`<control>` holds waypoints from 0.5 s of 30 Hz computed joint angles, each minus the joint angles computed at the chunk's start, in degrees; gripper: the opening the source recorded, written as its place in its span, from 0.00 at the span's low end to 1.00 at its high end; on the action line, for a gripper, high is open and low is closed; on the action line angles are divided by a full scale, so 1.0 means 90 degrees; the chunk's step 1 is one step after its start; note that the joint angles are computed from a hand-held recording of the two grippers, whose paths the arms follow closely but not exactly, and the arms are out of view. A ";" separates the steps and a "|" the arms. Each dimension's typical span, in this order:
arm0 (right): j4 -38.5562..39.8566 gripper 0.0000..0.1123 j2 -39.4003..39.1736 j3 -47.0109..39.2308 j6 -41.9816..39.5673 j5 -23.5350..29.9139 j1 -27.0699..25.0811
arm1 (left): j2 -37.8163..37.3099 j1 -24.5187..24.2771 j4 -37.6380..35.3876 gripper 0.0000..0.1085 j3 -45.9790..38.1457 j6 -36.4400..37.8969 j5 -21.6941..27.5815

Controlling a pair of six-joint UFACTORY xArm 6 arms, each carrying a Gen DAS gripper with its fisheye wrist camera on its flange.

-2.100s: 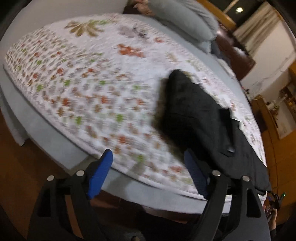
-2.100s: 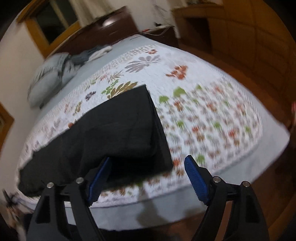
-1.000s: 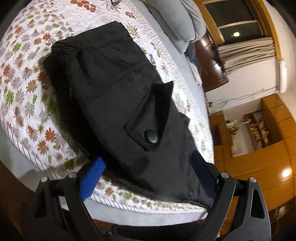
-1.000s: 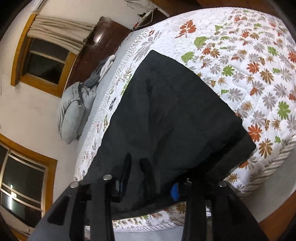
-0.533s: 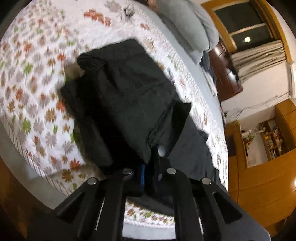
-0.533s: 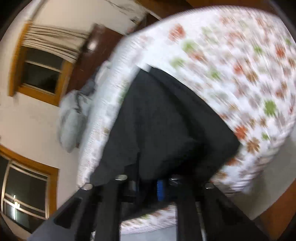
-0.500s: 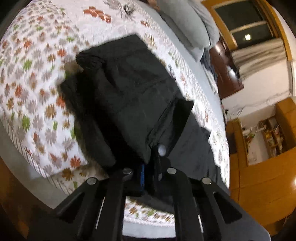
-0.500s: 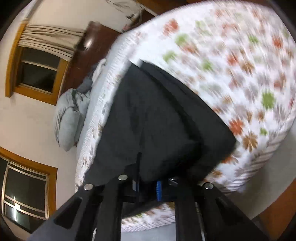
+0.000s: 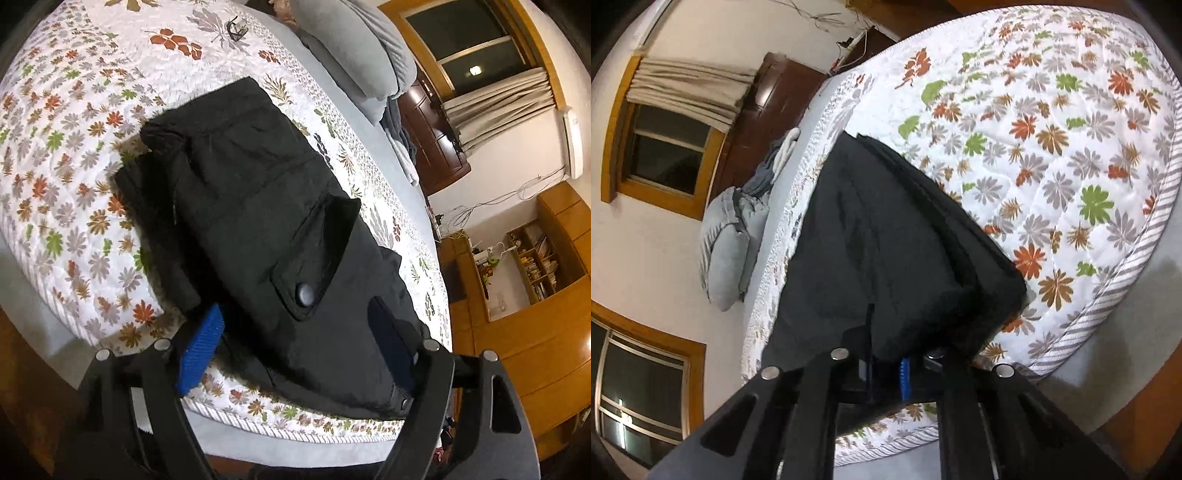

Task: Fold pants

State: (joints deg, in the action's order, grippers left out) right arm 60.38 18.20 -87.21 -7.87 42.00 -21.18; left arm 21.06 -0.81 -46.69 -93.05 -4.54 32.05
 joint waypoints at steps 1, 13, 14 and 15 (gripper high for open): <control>0.0025 0.18 -0.0026 0.0000 0.0064 0.0051 -0.0031 | -0.0107 0.0015 0.0138 0.78 0.0109 -0.0097 -0.0023; -0.1441 0.39 -0.1346 0.0752 -0.0155 -0.1134 0.0168 | -0.0575 0.0085 0.2234 0.84 -0.0021 -0.0484 -0.0321; -0.1403 0.39 -0.1239 0.0601 -0.0271 -0.0921 0.0190 | -0.0389 0.0093 0.2299 0.84 -0.0273 -0.0494 -0.0233; -0.1457 0.39 -0.1096 0.0431 -0.0280 -0.0741 0.0210 | -0.0180 0.0104 0.2469 0.84 -0.0548 -0.0581 -0.0112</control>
State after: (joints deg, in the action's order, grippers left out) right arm 47.26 8.33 -83.33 -10.39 35.33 -19.29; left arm 19.45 0.12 -24.47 -97.99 -9.77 31.04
